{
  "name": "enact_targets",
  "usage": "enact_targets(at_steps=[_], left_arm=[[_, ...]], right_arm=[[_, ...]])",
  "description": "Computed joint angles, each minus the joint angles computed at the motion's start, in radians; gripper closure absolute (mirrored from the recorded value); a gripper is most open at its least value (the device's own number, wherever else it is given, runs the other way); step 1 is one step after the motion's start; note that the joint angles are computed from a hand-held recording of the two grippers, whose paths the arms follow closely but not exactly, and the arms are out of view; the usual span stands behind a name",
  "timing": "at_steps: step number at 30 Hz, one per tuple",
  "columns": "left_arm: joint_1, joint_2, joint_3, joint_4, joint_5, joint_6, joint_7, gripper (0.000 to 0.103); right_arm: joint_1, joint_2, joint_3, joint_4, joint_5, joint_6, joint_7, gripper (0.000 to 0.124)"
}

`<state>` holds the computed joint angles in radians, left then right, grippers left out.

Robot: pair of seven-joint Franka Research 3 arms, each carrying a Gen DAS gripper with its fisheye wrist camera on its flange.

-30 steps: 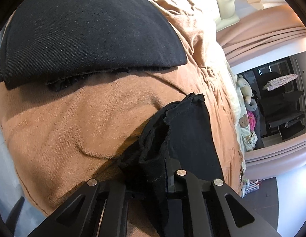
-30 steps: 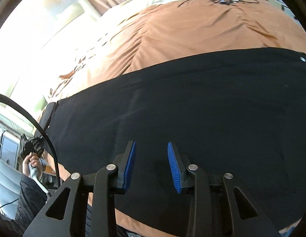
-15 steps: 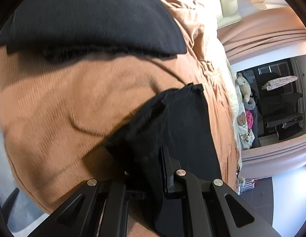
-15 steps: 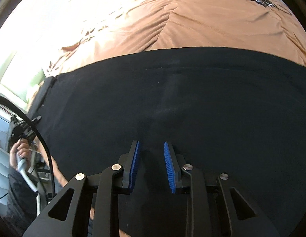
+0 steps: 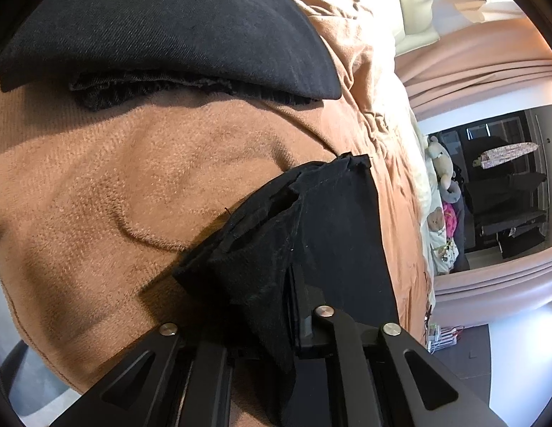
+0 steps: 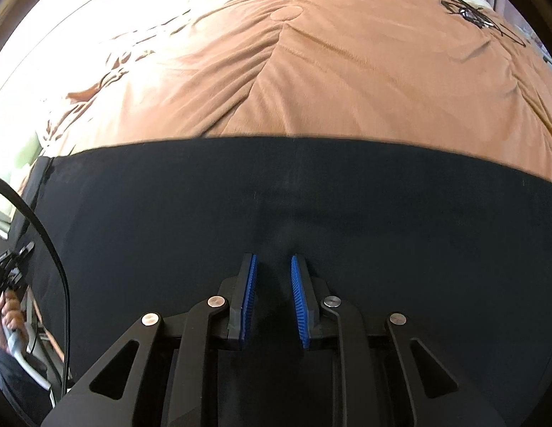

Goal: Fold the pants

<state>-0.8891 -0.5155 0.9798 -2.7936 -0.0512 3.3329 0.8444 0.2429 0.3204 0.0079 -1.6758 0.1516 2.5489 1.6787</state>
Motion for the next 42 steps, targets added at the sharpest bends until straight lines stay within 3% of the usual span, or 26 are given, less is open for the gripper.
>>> enact_targets(at_steps=[6, 11, 22, 34, 42], left_arm=[[0.037, -0.008, -0.041, 0.005, 0.008, 0.003, -0.011, 0.099], [0.060, -0.024, -0.074, 0.013, 0.024, 0.010, -0.017, 0.100], [0.073, -0.063, -0.138, 0.072, 0.045, -0.001, -0.024, 0.100], [0.106, -0.071, -0.290, 0.190, 0.022, -0.066, 0.031, 0.100], [0.112, -0.062, -0.385, 0.275, -0.034, -0.108, 0.100, 0.100]], right_arm=[[-0.001, 0.082, -0.009, 0.126, -0.013, -0.039, 0.023, 0.107], [-0.008, 0.094, -0.005, 0.147, 0.005, -0.049, 0.019, 0.107], [-0.017, -0.053, 0.033, -0.084, 0.102, -0.001, -0.077, 0.107], [0.000, -0.226, 0.048, -0.338, 0.193, 0.098, -0.113, 0.107], [0.001, -0.291, 0.058, -0.421, 0.354, 0.100, -0.253, 0.107]])
